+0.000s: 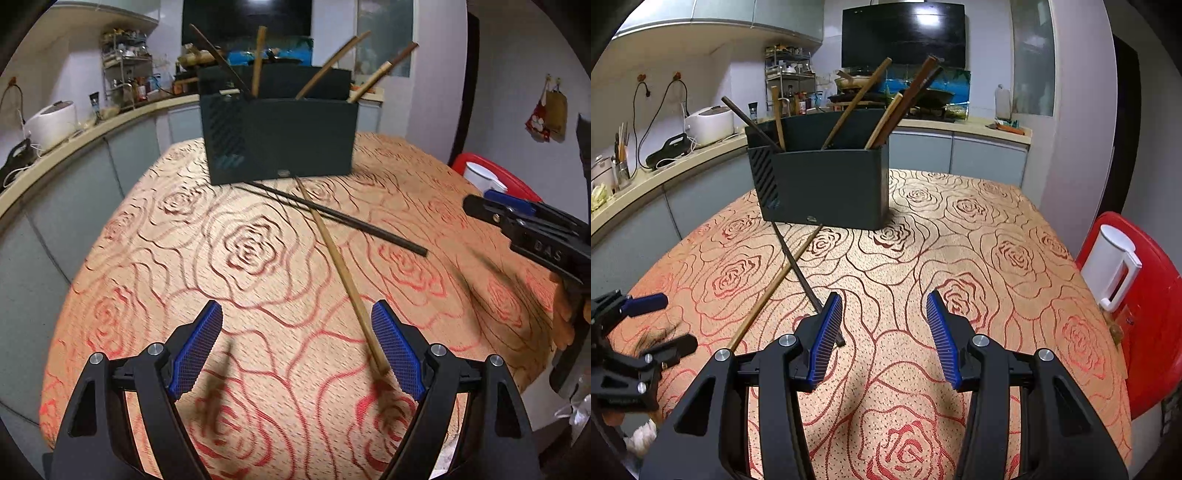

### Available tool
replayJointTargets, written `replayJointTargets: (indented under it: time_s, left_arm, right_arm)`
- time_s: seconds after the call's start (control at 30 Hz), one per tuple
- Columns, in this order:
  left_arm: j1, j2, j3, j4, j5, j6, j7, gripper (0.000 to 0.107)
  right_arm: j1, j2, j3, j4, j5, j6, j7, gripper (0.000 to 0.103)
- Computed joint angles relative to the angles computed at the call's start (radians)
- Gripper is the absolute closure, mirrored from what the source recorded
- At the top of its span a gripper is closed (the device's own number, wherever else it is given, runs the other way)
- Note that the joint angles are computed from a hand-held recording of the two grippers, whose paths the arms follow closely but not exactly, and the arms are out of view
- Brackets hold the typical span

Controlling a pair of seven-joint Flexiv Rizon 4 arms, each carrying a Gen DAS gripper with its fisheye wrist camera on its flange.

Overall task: Organize utensils
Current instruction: 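Withdraw both open tools from the caddy and lower them over the remaining chopsticks, then close the left tool on a light bamboo chopstick while the right tool grasps a dark chopstick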

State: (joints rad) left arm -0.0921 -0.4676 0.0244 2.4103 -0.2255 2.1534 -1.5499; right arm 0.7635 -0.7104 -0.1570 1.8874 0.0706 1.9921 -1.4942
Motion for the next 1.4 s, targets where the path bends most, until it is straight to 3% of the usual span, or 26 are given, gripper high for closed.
replayJointTargets:
  time_s: [0.3,0.4,0.67,0.97,1.27,1.4]
  left_arm:
    - [0.075,-0.028,-0.062,-0.029,0.11,-0.054,-0.013,0.027]
    - [0.023,-0.044,-0.021,-0.04,0.084,-0.047,0.013,0.027]
    - [0.019,-0.048,-0.01,-0.027,0.057,-0.021,0.024,0.028]
    - [0.019,-0.051,-0.005,-0.016,0.048,0.01,0.028,0.045]
    - [0.041,-0.056,-0.024,-0.026,0.065,0.012,0.015,0.056]
    - [0.034,-0.063,-0.022,-0.033,0.064,0.019,0.012,0.066]
  right_arm:
    - [-0.008,-0.007,0.007,0.0,-0.008,-0.004,0.003,0.056]
    - [-0.008,-0.01,0.01,-0.001,-0.014,-0.006,0.001,0.056]
    - [-0.109,-0.019,0.132,-0.005,-0.146,-0.032,-0.011,0.057]
    - [-0.121,-0.059,0.15,-0.068,-0.245,-0.134,0.012,0.062]
    - [-0.286,-0.077,0.332,-0.128,-0.364,-0.277,0.078,0.067]
    - [-0.261,-0.07,0.298,-0.12,-0.369,-0.273,0.103,0.078]
